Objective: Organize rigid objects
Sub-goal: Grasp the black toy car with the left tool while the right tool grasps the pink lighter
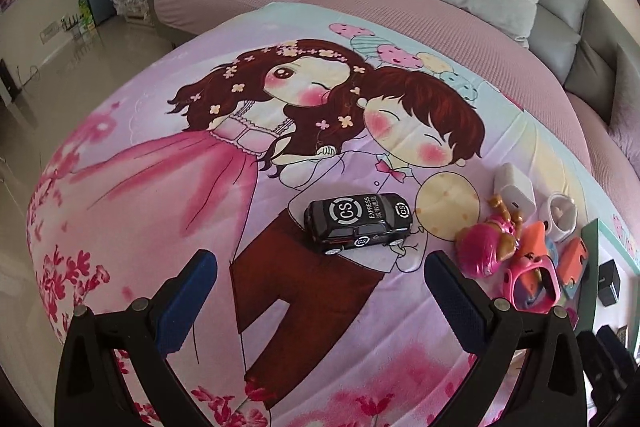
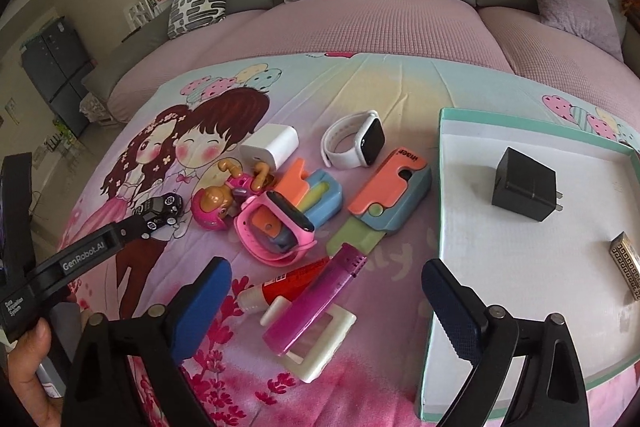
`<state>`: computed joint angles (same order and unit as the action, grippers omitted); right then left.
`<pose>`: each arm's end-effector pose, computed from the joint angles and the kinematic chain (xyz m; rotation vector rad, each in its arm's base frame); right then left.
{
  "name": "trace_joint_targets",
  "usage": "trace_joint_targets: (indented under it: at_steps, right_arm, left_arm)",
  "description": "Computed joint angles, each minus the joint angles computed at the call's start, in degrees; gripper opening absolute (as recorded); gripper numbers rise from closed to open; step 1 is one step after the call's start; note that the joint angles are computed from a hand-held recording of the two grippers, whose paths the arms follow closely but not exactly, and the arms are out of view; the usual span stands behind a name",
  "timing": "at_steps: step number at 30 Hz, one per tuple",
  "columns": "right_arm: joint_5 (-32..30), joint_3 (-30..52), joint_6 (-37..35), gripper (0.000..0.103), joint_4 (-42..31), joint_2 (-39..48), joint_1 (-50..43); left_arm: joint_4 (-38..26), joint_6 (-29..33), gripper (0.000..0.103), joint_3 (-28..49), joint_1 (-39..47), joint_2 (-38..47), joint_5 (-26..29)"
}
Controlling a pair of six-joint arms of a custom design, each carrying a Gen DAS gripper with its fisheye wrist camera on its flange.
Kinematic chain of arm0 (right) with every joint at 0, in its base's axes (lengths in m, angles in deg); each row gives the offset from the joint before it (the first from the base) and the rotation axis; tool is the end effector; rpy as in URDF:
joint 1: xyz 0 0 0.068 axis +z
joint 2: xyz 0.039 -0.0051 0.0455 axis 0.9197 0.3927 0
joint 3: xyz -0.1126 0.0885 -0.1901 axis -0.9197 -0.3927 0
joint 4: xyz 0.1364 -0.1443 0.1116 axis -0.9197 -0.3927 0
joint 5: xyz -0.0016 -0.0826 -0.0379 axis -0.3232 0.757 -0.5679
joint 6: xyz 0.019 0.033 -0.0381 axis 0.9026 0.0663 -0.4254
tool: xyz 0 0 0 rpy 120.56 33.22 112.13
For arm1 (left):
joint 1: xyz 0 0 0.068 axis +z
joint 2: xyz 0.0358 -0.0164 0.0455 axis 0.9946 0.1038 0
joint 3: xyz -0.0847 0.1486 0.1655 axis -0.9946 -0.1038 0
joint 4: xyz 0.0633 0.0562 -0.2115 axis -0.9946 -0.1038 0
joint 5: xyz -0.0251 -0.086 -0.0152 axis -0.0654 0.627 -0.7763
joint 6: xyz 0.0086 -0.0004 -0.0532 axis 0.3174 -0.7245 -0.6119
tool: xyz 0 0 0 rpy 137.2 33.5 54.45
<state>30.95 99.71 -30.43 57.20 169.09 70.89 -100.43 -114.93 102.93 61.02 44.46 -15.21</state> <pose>0.3157 0.0388 0.0915 -0.8617 2.4691 0.5233 0.1862 -0.0604 0.0849 -1.3090 2.2886 0.2632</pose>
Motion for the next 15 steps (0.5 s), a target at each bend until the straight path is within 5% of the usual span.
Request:
trace_joint_targets:
  at_steps: [9,15]
  right_arm:
    - [0.4,3.3,1.7,0.066,-1.6,4.0,-0.2]
    - [-0.3,6.7,0.5,0.046,-6.2,7.4,-0.2]
  left_arm:
    - [6.6,3.3,0.103,0.0,4.1,1.7,1.8]
    - [13.6,6.0,0.103,2.2,7.7,10.3,5.4]
